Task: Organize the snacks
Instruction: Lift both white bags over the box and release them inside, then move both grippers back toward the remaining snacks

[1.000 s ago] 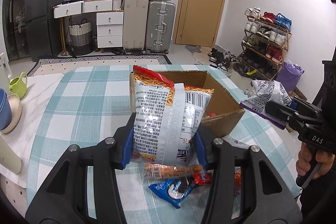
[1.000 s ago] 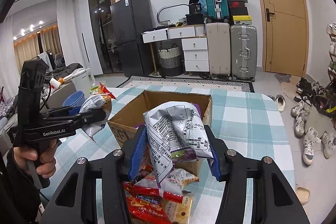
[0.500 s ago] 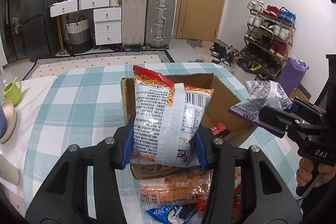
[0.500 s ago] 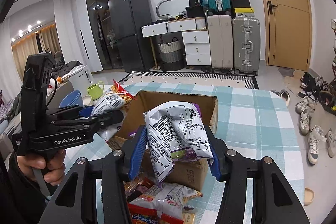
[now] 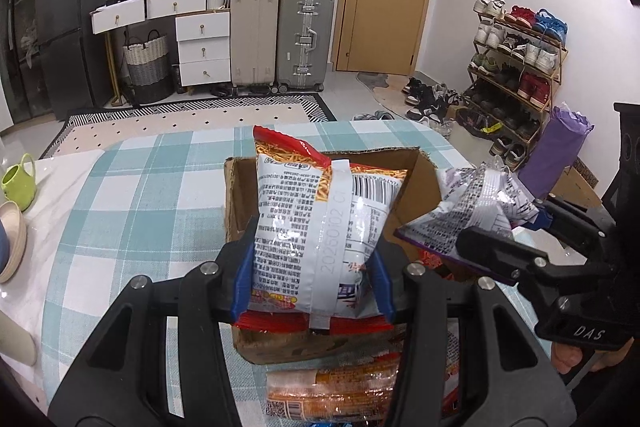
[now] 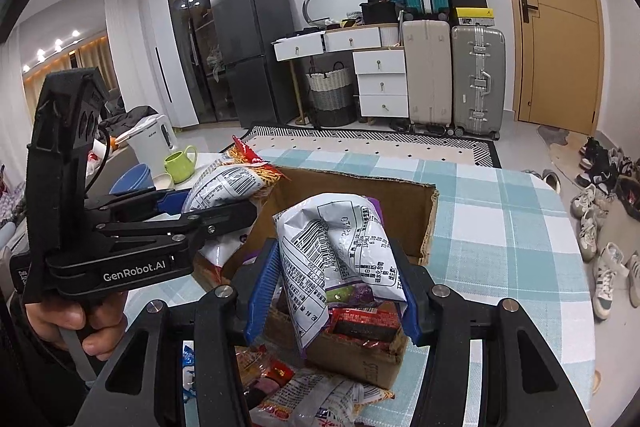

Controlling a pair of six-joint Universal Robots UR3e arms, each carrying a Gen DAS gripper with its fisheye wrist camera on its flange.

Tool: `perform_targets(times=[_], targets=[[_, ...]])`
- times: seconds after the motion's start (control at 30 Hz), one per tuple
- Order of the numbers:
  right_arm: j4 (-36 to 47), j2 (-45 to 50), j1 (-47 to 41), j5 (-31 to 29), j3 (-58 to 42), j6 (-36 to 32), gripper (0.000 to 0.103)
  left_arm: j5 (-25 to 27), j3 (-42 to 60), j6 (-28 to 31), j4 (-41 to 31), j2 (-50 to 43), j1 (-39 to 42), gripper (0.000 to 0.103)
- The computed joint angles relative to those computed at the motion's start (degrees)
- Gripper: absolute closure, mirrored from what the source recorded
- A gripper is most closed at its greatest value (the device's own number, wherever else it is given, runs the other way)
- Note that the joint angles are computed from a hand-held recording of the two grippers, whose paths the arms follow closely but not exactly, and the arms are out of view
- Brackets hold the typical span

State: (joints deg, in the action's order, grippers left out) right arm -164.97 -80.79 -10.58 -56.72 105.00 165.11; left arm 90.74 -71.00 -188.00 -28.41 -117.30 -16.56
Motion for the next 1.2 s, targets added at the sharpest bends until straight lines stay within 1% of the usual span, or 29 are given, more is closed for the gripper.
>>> perform_targets(times=[0.1, 0.23, 0.37, 0.5, 0.57, 0.6, 0.63, 0.67, 0.7, 0.73, 0.77, 0.8, 0.83, 0.87, 0.93, 0.97, 1.03, 1.2], targets=[[-0.7, 1.2, 0.4, -1.3, -0.9, 0.4, 0.050, -0.4, 2.8, 0.3, -1.2, -2.1, 0.4, 0.058], [-0.8, 1.9, -0.2, -1.1, -1.6, 0.9, 0.049, 0.4, 7.5, 1.1, -3.3, -5.2, 0.0, 0.058], [-1.5, 1.0, -1.1, 0.1, -0.6, 1.0, 0.042, -0.5, 9.6, 1.5, -4.4, -6.7, -0.1, 0.058], [-2.6, -2.8, -2.6, 0.4, 2.9, 1.0, 0.037, -0.6, 9.2, 1.4, -4.9, -6.2, -0.1, 0.057], [-2.8, -4.4, -3.4, 0.6, 4.0, 1.0, 0.024, -0.9, 8.0, 1.2, -5.4, -4.9, -0.1, 0.048], [-2.9, -4.9, -3.5, 0.4, 4.4, 1.1, 0.022, -1.4, 6.9, 0.9, -5.1, -4.2, 0.0, 0.046], [-2.6, -5.9, -3.8, 0.2, 4.8, 1.3, 0.019, -1.7, 5.4, 0.7, -4.1, -3.3, 0.0, 0.040], [-2.0, -6.8, -4.1, 0.3, 5.2, 1.4, 0.015, -1.9, 4.2, 0.6, -3.2, -2.5, 0.1, 0.027], [-0.9, -8.1, -4.7, 0.5, 5.7, 1.3, 0.012, -1.7, 3.3, 0.4, -3.0, -1.7, -0.1, 0.020], [-0.2, -9.4, -5.3, 0.9, 6.5, 1.1, 0.006, -1.1, 2.6, 0.1, -2.8, -1.0, -0.4, 0.018], [0.2, -10.8, -6.1, 1.5, 7.6, 0.9, 0.002, -0.5, 1.6, 0.1, -2.6, -0.2, -0.7, 0.017], [0.6, -12.1, -6.7, 2.0, 8.6, 0.7, 0.001, -0.1, 0.5, 0.4, -2.4, 0.8, -0.9, 0.016], [1.4, -13.6, -7.2, 2.0, 9.5, 0.5, 0.001, 0.2, -0.9, 0.6, -2.2, 2.0, -1.1, 0.012], [3.1, -15.5, -7.8, 2.0, 10.5, -0.1, 0.001, 0.7, -2.5, 0.5, -1.8, 3.3, -1.2, 0.001], [4.7, -18.5, -8.8, 2.1, 12.6, -1.2, 0.001, 1.6, -7.4, -0.4, 0.7, 6.9, -1.4, 0.001], [5.5, -20.3, -9.6, 2.5, 14.0, -1.9, 0.001, 1.1, -10.1, -0.5, 1.8, 9.0, -1.1, 0.001], [7.9, -23.6, -11.0, 3.4, 16.1, -3.7, 0.001, -0.1, -14.6, -0.8, 2.7, 13.0, -0.4, 0.001], [15.9, -31.8, -13.4, 4.8, 20.1, -7.4, 0.001, -0.5, -23.9, -1.7, 4.2, 21.3, 0.5, 0.001]])
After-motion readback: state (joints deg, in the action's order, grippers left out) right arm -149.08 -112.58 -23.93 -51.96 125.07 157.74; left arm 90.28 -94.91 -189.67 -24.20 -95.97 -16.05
